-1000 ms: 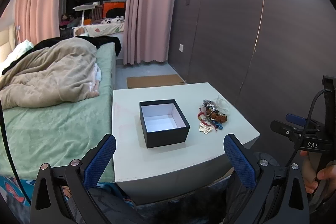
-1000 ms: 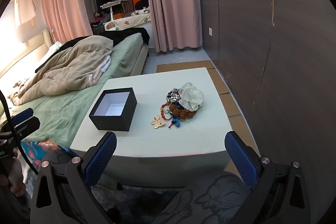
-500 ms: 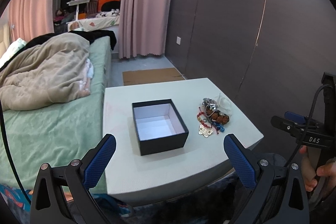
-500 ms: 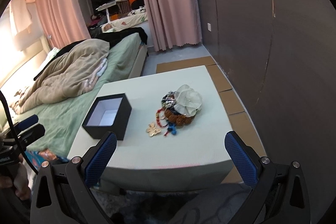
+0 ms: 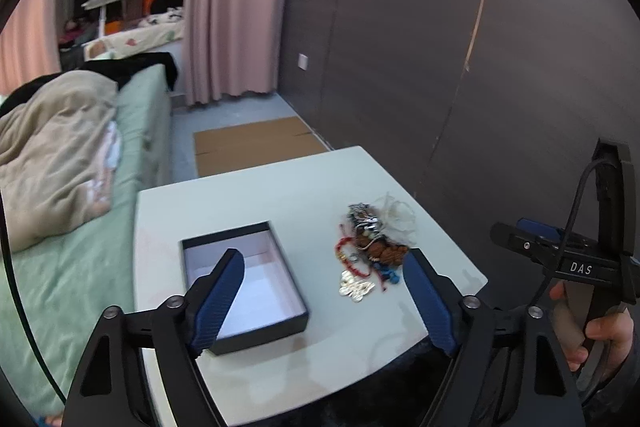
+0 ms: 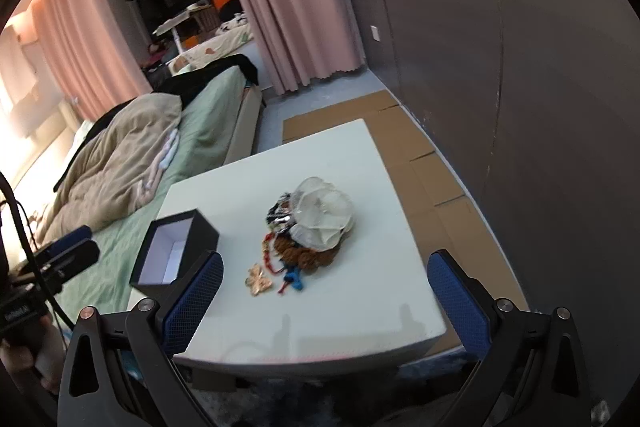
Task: Organize jewelry
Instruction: 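Move the left tool onto the jewelry pile and close on the white lace pouch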
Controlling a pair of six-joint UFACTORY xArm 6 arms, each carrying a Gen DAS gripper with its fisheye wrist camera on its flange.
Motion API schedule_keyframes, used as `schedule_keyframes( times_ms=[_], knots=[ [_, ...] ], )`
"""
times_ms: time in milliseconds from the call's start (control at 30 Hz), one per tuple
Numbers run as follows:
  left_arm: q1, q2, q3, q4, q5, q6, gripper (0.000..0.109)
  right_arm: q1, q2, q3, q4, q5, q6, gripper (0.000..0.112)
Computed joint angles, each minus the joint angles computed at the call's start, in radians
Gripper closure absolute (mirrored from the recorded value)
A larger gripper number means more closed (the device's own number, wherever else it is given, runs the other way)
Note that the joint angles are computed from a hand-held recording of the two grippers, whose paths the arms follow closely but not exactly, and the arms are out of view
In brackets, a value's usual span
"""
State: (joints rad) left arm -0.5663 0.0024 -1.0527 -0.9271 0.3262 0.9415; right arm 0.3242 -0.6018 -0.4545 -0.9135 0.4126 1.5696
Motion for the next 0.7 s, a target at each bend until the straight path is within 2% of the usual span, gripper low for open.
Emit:
schedule_keyframes(
  times_ms=[233, 400, 467, 600, 700],
  knots=[
    [-0.038, 0.149, -0.159, 0.138, 0.066, -0.104, 0.035, -0.111, 0.039, 0.030, 0.044, -0.113, 0.005, 0.009],
    [-0.066, 0.267, -0.292, 0.222, 0.127, -0.166, 0.035, -0.157, 0.040, 0.060, 0.070, -0.129, 0.006, 0.009],
    [-0.080, 0.310, -0.337, 0.262, 0.137, -0.191, 0.035, -0.175, 0.032, 0.078, 0.106, -0.132, -0.015, 0.009],
    [-0.102, 0.397, -0.436, 0.348, 0.178, -0.246, 0.035, -0.228, 0.016, 0.140, 0.254, -0.205, -0.110, 0.009],
    [-0.114, 0.449, -0.494, 0.404, 0.201, -0.287, 0.035, -0.262, -0.011, 0.179, 0.281, -0.234, -0.106, 0.009]
  ],
)
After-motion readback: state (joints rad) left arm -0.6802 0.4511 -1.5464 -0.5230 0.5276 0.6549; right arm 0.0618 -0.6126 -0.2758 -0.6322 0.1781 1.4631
